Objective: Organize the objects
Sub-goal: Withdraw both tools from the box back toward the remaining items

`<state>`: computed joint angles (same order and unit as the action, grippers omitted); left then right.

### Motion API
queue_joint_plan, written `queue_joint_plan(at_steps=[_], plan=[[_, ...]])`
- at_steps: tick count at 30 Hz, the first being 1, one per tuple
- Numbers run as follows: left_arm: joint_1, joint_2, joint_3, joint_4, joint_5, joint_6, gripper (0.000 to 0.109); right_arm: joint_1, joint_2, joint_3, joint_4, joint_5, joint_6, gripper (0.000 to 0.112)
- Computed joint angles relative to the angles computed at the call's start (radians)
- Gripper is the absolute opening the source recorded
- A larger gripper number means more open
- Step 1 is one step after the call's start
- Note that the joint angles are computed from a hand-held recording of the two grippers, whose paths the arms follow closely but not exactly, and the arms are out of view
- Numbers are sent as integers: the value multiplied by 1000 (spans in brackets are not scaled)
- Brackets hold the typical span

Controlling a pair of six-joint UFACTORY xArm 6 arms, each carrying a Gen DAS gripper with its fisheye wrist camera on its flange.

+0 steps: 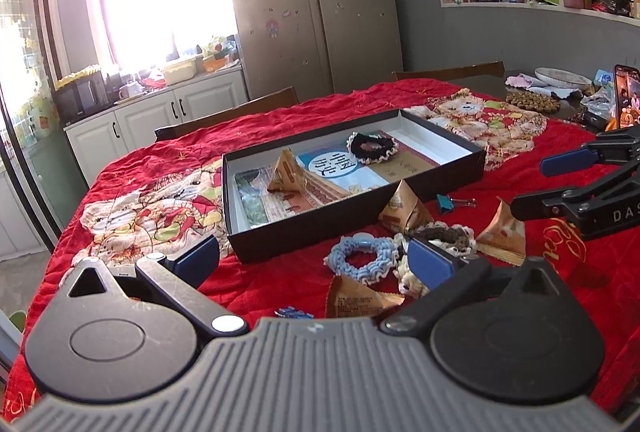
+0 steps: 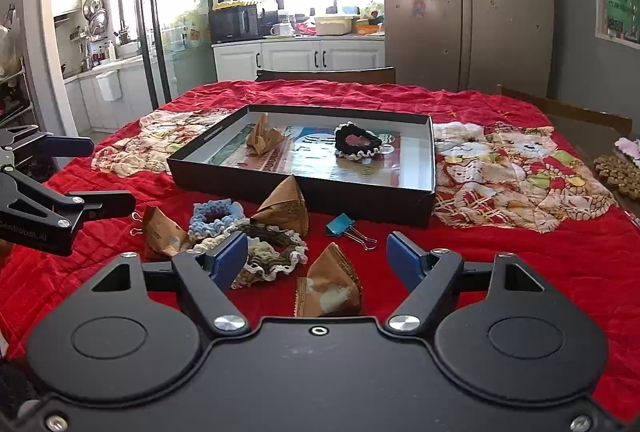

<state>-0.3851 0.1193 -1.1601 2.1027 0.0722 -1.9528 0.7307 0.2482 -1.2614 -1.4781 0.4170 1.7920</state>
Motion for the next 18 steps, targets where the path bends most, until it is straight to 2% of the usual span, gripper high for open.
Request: queue_joint_plan(at_steps=[5, 11, 15, 18], plan=[[4, 18, 2, -50, 3, 42, 103, 6, 3, 5, -32, 24, 31, 78], [12, 53, -1, -81, 12, 76, 103, -8, 20, 6, -31, -3, 43, 78], [22, 75, -16, -32, -11, 33, 103, -11, 36, 0, -44, -12, 49, 76], [25, 98, -45, 61, -40, -58, 103, -12, 51, -10, -43, -21, 40, 74]])
